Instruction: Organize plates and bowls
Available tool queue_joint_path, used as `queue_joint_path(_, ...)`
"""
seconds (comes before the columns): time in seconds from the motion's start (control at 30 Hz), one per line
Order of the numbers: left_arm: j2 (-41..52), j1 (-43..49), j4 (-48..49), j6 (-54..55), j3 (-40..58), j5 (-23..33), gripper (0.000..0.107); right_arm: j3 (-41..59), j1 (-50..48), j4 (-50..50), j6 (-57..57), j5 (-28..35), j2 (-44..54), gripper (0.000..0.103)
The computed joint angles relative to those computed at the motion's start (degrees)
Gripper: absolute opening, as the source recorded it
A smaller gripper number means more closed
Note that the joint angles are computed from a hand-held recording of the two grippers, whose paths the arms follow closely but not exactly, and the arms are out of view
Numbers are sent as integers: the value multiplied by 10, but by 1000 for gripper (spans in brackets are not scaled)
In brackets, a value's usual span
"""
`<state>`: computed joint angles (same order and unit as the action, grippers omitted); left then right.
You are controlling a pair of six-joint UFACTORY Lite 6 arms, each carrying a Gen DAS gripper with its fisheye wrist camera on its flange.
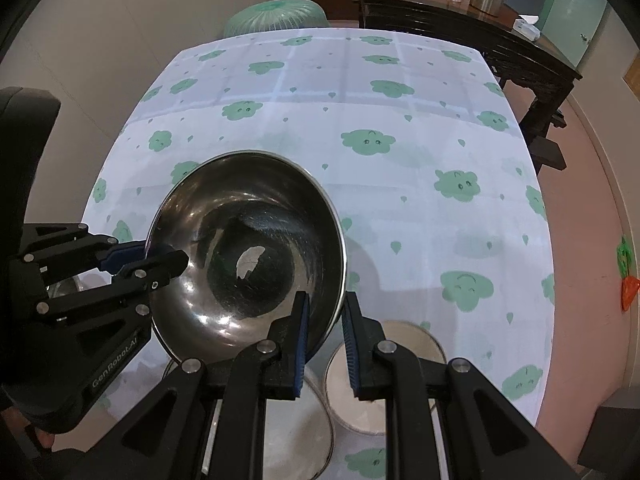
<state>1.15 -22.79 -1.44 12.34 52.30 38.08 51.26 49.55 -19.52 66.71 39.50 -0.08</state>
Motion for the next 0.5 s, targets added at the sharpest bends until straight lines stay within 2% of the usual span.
queue_joint_path(0.37,-127,7,-34,63,-88,45,10,-7,106,-6,107,71,-46,19)
queue_joint_path(0.5,-155,3,-32,69,-120,50,10,-17,136,-1,139,79,-53,19)
